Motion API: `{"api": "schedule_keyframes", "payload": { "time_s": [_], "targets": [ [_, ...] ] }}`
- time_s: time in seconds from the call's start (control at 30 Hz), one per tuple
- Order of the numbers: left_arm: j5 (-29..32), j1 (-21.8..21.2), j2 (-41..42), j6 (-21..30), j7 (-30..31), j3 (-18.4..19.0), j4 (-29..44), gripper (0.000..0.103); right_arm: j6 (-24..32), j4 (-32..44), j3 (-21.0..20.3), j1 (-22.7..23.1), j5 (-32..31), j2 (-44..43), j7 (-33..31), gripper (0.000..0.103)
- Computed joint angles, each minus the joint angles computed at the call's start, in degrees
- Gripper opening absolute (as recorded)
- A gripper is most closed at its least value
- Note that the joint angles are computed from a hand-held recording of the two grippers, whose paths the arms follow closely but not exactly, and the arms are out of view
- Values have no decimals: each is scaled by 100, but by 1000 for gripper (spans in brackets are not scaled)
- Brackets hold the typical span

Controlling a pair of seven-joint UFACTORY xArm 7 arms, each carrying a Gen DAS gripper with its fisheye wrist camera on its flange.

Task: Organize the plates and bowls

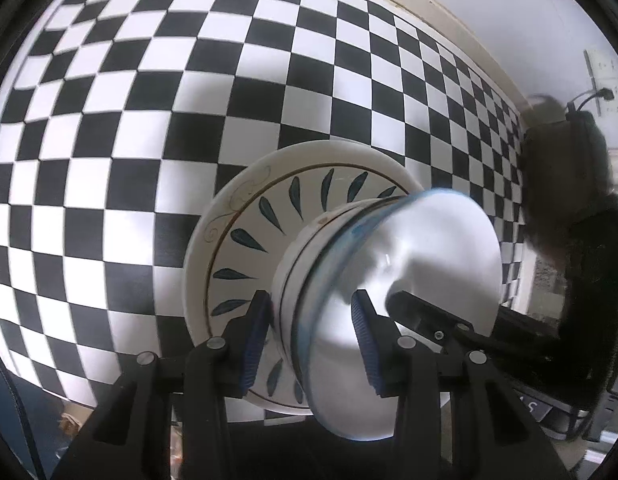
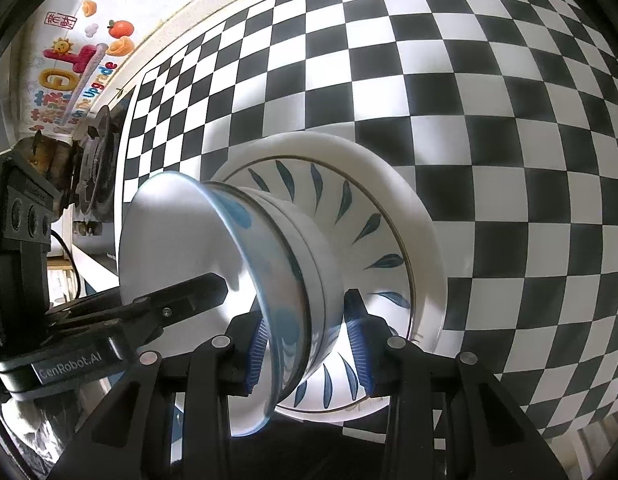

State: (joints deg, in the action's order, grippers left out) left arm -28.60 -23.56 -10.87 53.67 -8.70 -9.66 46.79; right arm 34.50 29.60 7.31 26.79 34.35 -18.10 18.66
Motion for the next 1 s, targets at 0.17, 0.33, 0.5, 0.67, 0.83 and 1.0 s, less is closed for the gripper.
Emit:
{"api": "schedule_keyframes", "payload": {
  "time_s": [0.17,0.33,0.5,0.67,0.83,1.0],
  "targets": [
    [935,31,-371,-167,-523,-171,-115,38,163,1,270,-138,-726,-280,623,37],
    [1666,43,-919,-201,-959,-300,-312,40,533,87,502,-224,-1630,-638,1314,37],
    [2201,48,-1427,-213,-1381,-431,-493,41,987,235,715,-228,-2335,-1048,1901,46],
    [2827,98,-1909,-308,-1741,-646,-643,77,1441,385,892,-175,-2740,-1506,2370,87],
    [3085,82,-2418,-357,-1820,-665,-747,90,1989,593,1282,-264,-3351,-2045,3048,92],
    [3089,74,-2883,-256,-1857,-681,-691,93,2556,855,1568,-322,-3752,-2587,3572,93]
  ]
}}
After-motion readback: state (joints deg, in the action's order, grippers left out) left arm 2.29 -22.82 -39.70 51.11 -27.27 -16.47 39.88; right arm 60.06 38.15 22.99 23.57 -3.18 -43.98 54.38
